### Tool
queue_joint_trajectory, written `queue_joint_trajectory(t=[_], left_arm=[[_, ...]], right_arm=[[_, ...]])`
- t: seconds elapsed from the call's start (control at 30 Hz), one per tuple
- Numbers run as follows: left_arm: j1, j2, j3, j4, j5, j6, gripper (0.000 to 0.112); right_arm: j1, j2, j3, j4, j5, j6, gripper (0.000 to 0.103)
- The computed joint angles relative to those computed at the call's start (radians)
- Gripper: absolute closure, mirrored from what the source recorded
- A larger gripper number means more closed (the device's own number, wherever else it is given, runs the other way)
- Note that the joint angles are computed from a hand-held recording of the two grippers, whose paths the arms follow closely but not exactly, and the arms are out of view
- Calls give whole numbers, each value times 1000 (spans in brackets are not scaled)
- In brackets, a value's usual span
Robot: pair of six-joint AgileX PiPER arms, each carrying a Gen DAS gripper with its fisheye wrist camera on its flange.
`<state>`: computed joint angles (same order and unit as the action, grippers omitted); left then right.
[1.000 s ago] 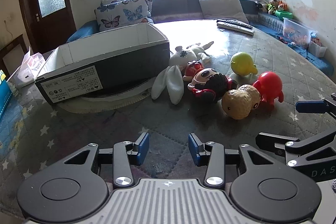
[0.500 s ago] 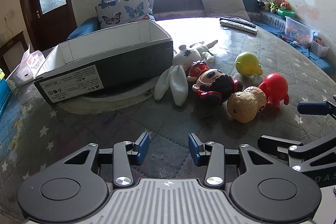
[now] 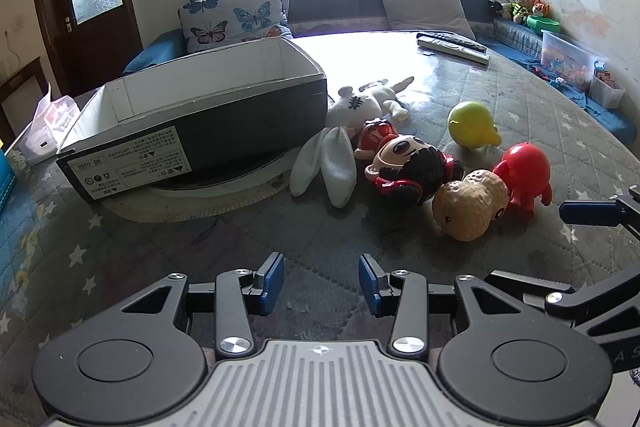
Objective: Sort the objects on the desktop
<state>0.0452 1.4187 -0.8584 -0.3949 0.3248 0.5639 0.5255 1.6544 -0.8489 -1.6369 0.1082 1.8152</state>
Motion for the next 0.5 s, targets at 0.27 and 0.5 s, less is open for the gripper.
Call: queue_joint_trajectory(t=[0.27, 0.5], left_arm=[[7, 17, -23, -56, 17, 57, 68], [8, 36, -52, -115, 44, 119, 68]], right_arm=[[-12, 8, -12, -26, -18, 9, 0], [-28, 23, -26, -97, -35, 74, 0]])
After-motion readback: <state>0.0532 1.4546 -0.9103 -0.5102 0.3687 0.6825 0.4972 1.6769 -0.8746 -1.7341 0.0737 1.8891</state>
